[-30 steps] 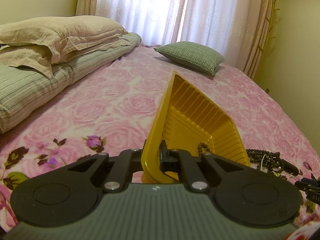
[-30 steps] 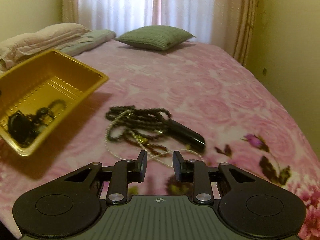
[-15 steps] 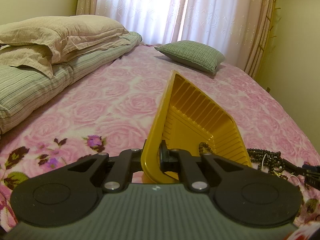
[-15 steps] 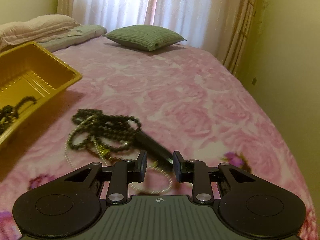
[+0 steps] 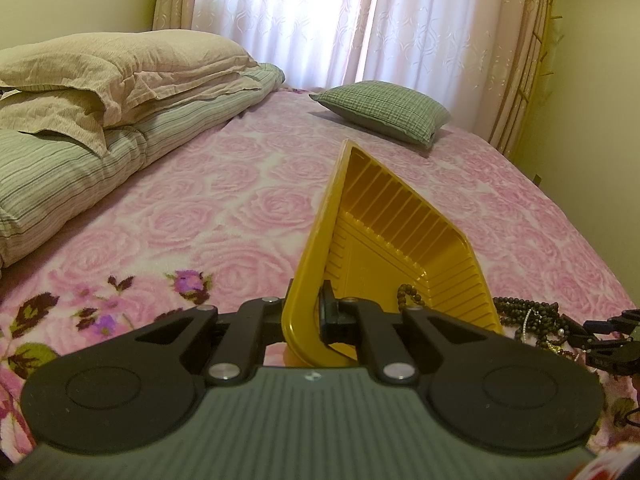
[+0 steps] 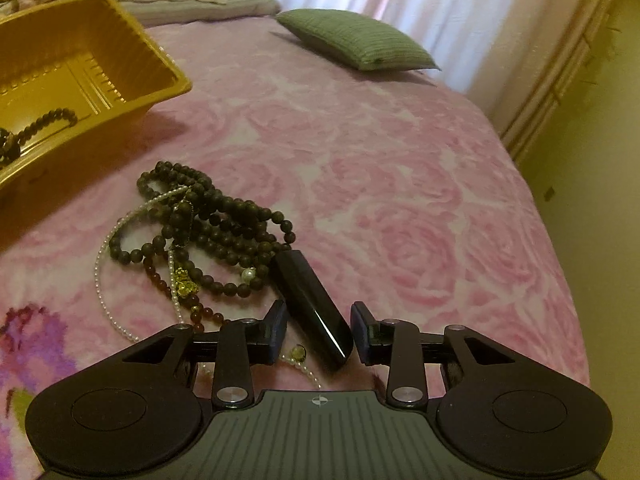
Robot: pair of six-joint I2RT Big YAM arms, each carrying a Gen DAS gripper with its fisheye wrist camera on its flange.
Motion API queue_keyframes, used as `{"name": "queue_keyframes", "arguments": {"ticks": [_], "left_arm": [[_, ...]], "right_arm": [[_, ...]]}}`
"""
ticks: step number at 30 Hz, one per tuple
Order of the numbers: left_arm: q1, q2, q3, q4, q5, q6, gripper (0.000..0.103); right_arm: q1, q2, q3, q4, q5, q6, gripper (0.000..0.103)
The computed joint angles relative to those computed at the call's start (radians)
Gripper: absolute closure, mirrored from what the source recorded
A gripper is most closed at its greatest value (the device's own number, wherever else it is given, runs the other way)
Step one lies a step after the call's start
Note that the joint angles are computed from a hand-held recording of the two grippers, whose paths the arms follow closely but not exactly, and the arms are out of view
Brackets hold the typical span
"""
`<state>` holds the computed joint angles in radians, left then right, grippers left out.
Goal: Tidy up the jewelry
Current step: 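Grasp a black oblong accessory beside the beads with the right tool, then carry the black accessory into the yellow tray and open the right tool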
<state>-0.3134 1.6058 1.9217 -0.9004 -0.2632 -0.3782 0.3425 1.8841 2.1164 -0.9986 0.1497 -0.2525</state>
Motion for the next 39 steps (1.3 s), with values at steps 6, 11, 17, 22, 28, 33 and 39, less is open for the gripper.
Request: {"name": "queue_keyframes", "arguments": {"ticks": [6,11,17,22,28,33,39], "left_arm": [[0.0,-0.001,-0.001,0.001,0.0,0.0,0.096],[0.001,0.0,0.0,0.0,0.001,0.0,0.096],[0.002,-0.001,-0.002,0.003,0.002,0.002,0.096],[0.001,0.001,0.003,-0.001,0.0,0.001,0.096],[0.001,0.001,0.004,-0.002,0.0,0.0,0.096],[0.001,0.0,0.002,-0.001,0.0,0.002,0.096],[-0.001,0.001,0.005,-0.003,0.0,0.001,0.096]], "right_arm": [[-0.004,0.0,0.022,-0.007,-0.02,0.064,0.08],[0.004,-0.04,-0.025,0.045,0.016,0.122,0.081],[0.017,-0.085,-0.072,0.102,0.041,0.18,0.081],[0.041,-0.101,-0.073,0.129,0.033,0.194,0.081],[0.089,-0.08,-0.01,0.151,-0.03,0.242,0.081],[0.132,-0.014,0.102,0.125,-0.124,0.315,0.081],[0.181,0.092,0.258,0.066,-0.195,0.332,0.081]]}}
